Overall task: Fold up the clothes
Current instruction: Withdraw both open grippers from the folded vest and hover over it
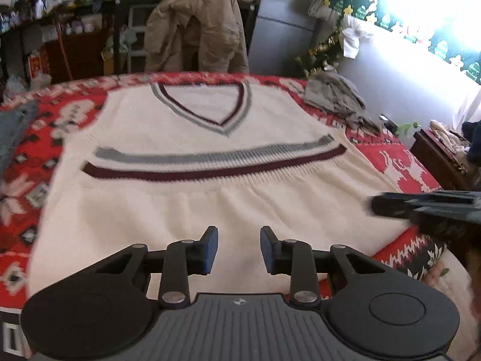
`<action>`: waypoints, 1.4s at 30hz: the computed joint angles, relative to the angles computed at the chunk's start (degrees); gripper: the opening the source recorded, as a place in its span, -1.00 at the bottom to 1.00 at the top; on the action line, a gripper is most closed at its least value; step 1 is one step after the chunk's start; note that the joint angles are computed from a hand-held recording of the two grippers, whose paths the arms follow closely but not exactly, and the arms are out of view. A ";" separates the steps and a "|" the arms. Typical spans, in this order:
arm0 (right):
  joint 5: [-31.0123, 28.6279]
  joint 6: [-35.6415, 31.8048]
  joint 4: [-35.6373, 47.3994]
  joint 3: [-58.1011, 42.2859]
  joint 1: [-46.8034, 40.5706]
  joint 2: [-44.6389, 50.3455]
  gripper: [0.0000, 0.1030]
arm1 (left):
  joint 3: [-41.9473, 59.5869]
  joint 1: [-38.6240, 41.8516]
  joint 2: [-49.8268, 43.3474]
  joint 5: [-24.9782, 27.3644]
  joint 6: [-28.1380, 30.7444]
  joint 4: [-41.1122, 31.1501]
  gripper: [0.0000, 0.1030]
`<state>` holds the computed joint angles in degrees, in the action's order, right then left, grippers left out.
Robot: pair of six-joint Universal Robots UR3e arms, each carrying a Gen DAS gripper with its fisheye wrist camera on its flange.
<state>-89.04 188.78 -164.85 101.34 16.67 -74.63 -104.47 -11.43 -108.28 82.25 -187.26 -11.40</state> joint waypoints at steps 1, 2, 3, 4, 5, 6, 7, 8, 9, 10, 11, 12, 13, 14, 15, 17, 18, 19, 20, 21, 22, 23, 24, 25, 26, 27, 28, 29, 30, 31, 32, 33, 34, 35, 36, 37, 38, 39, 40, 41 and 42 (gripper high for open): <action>-0.67 0.77 -0.38 -2.48 1.79 2.77 -0.56 | 0.12 -0.22 -0.71 0.14 -0.05 0.09 -0.41; -1.32 1.52 -0.62 -5.09 3.48 5.55 -0.56 | -0.56 -0.63 -0.95 1.02 0.35 1.23 -0.41; -1.70 1.44 -0.93 -7.04 4.75 7.84 -0.56 | -1.23 -1.05 -1.21 1.89 0.75 2.38 -0.42; -2.02 1.26 -1.13 -9.03 5.93 10.09 -0.57 | -1.98 -1.28 -0.57 2.47 1.31 2.43 -0.42; -2.31 1.06 -1.22 -11.14 7.07 12.35 -0.57 | -2.73 -1.51 0.06 3.05 1.86 2.46 -0.41; -2.46 0.76 0.02 -12.77 7.87 13.77 -0.57 | -3.46 -1.75 0.69 3.64 2.41 2.50 -0.40; -2.81 0.50 0.11 -12.64 8.41 13.97 -0.57 | -4.18 -2.00 1.32 4.23 2.95 2.52 -0.38; -3.20 0.25 0.10 -12.41 8.96 14.10 -0.57 | -5.60 -1.75 2.28 4.06 3.25 2.98 -0.37; -3.58 0.02 0.10 -12.18 9.51 14.22 -0.56 | -7.03 -1.49 3.24 3.89 3.57 3.43 -0.35; -3.70 -1.34 -0.29 -11.21 9.74 13.79 -0.56 | -8.44 -1.22 4.22 3.70 3.89 3.87 -0.33; -3.77 -2.61 -0.52 -9.98 9.91 13.05 -0.56 | -9.84 -0.95 5.19 3.51 4.22 4.28 -0.32; -3.68 -3.29 -0.57 -8.65 10.01 12.04 -0.56 | -10.98 -0.59 5.92 3.02 4.23 4.75 -0.31; -3.58 -3.92 -0.58 -7.35 10.10 11.01 -0.56 | -12.28 -0.11 6.78 2.27 4.24 5.17 -0.26; -3.34 -3.83 -0.42 -6.38 10.05 10.14 -0.56 | -12.63 0.02 7.20 1.99 4.28 4.98 -0.24; -3.09 -3.66 -0.23 -5.46 9.98 9.29 -0.56 | -12.96 0.14 7.61 1.71 4.33 4.77 -0.20; -2.79 -2.95 0.13 -4.12 9.76 7.94 -0.54 | -13.19 -0.14 7.88 1.99 4.41 4.68 -0.12; -2.71 -2.67 0.08 -3.29 9.60 7.19 -0.54 | -13.27 -0.41 7.77 2.26 4.48 4.99 -0.05; -3.04 -2.38 0.01 -3.10 9.83 7.07 -0.52 | -13.33 -0.67 7.65 2.54 4.57 5.28 -0.03; -3.43 -2.07 -0.07 -2.97 10.11 7.00 -0.49 | -13.39 -0.93 7.53 2.81 4.65 5.57 -0.02; -3.79 -1.46 0.49 -3.17 10.36 6.77 -0.48 | -13.81 -0.97 7.46 2.84 4.34 6.35 -0.02; -3.58 -0.50 0.61 -3.47 10.32 6.63 -0.45 | -14.24 -1.00 7.39 2.88 4.04 7.13 -0.01; -3.31 0.50 0.67 -3.77 10.25 6.51 -0.45 | -14.66 -1.04 7.31 2.92 3.74 7.91 -0.01; -3.32 0.45 -0.32 -3.99 10.38 6.79 -0.45 | -15.02 -0.40 7.57 1.86 3.28 8.02 0.03; -3.36 0.31 -1.42 -4.21 10.53 7.10 -0.45 | -15.39 0.24 7.83 0.80 2.82 8.12 0.08; -3.40 0.17 -2.51 -4.46 10.68 7.43 -0.45 | -15.74 0.89 8.08 -0.26 2.37 8.22 0.09; -3.41 -0.58 -1.89 -5.87 10.95 8.31 -0.45 | -16.09 1.54 8.33 -1.32 1.92 8.32 0.09; -3.29 -1.23 -1.44 -7.32 10.98 9.42 -0.48 | -16.44 2.19 8.58 -2.39 1.46 8.41 0.10; -3.55 -1.38 -1.05 -8.38 11.17 10.43 -0.49 | -16.81 2.91 8.85 -3.48 1.09 8.46 0.10; -3.63 -1.76 0.73 -9.73 11.22 11.36 -0.49 | -17.14 3.38 9.06 -4.20 0.87 8.60 0.10; -3.89 -2.25 1.99 -10.28 11.40 11.93 -0.49 | -17.47 3.84 9.26 -4.92 0.64 8.74 0.10; -4.41 -3.42 -0.79 -8.44 11.78 11.82 -0.49 | -17.80 4.31 9.46 -5.63 0.42 8.88 0.10; -4.61 -4.69 -2.08 -7.06 12.08 11.39 -0.49 | -18.12 4.78 9.66 -6.35 0.19 9.01 0.10; -4.45 -5.19 -2.02 -6.35 12.11 10.80 -0.49 | -18.44 5.25 9.86 -7.07 -0.03 9.14 0.10; -4.27 -5.63 -1.83 -5.73 12.11 10.20 -0.49 | -18.44 5.20 9.82 -7.05 -0.21 9.27 0.10; -4.09 -6.06 -1.62 -5.11 12.12 9.60 -0.49 | -18.44 5.16 9.73 -7.06 -0.48 9.43 0.10; -3.92 -6.49 -1.41 -4.50 12.12 9.00 -0.49 | -18.71 5.61 9.72 -7.91 -0.80 9.77 0.14; -3.75 -6.20 -0.22 -4.64 12.02 8.40 -0.49 | -18.98 6.08 9.72 -8.77 -1.12 10.10 0.15; -3.55 -5.41 0.37 -4.85 11.89 7.91 -0.49 | -19.60 6.99 10.01 -10.10 -1.42 10.39 0.15; -3.26 -5.08 -0.04 -5.21 11.85 8.13 -0.49 | -20.21 7.91 10.29 -11.42 -1.71 10.66 0.15; -2.96 -4.78 -0.53 -5.59 11.83 8.43 -0.49 | -20.87 9.12 10.62 -13.18 -2.15 10.81 0.15; -2.66 -4.48 -1.03 -5.97 11.80 8.72 -0.51 | -21.51 10.33 10.93 -14.95 -2.58 10.94 0.15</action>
<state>-91.71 184.30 -165.88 95.37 28.47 -65.90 -125.99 -1.10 -97.35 67.30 -189.85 -0.46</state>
